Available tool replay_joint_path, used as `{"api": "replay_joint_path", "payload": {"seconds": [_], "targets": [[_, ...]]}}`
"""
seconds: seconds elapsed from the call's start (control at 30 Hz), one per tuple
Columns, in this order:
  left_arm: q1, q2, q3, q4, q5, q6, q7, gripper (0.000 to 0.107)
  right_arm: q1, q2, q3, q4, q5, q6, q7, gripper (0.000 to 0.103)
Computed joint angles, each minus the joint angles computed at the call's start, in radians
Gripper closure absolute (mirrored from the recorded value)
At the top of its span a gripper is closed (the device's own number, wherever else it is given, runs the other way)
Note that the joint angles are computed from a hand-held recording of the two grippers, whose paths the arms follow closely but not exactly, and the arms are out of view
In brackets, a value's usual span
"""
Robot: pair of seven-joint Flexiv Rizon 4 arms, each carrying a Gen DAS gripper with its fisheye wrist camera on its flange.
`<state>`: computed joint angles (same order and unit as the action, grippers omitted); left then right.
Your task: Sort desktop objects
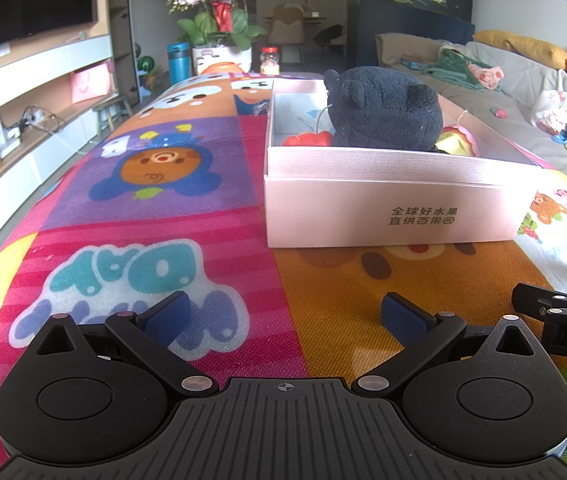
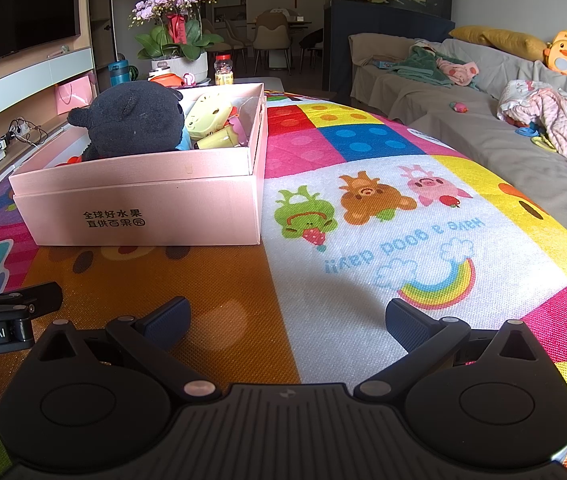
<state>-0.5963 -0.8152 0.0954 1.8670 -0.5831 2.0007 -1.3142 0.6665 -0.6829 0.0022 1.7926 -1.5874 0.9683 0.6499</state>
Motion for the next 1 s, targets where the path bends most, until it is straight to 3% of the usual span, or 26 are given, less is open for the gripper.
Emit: {"api": "replay_joint_path", "payload": {"seconds": [0.6, 0.7, 0.87, 1.0], "targets": [[-0.002, 0.001, 0.003, 0.008, 0.007, 0.008, -0.005, 0.004, 0.0, 0.0, 0.0, 0.0, 0.0, 0.0, -0.001, 0.0], [0.032, 0.014, -0.027, 0.026, 0.04, 0.011, -0.008, 0.004, 0.0, 0.0, 0.0, 0.001, 0.001, -0.001, -0.001, 0.0], [0.014, 0.036, 0.004, 0.016, 0.033, -0.074, -0.001, 0.004, 0.0, 0.0, 0.0, 0.0, 0.0, 0.0, -0.001, 0.0], [0.002, 0.04, 0.024, 0.018, 0.052, -0.088, -0.024, 0.004, 0.0, 0.0, 0.0, 0.0, 0.0, 0.0, -0.001, 0.0]]}}
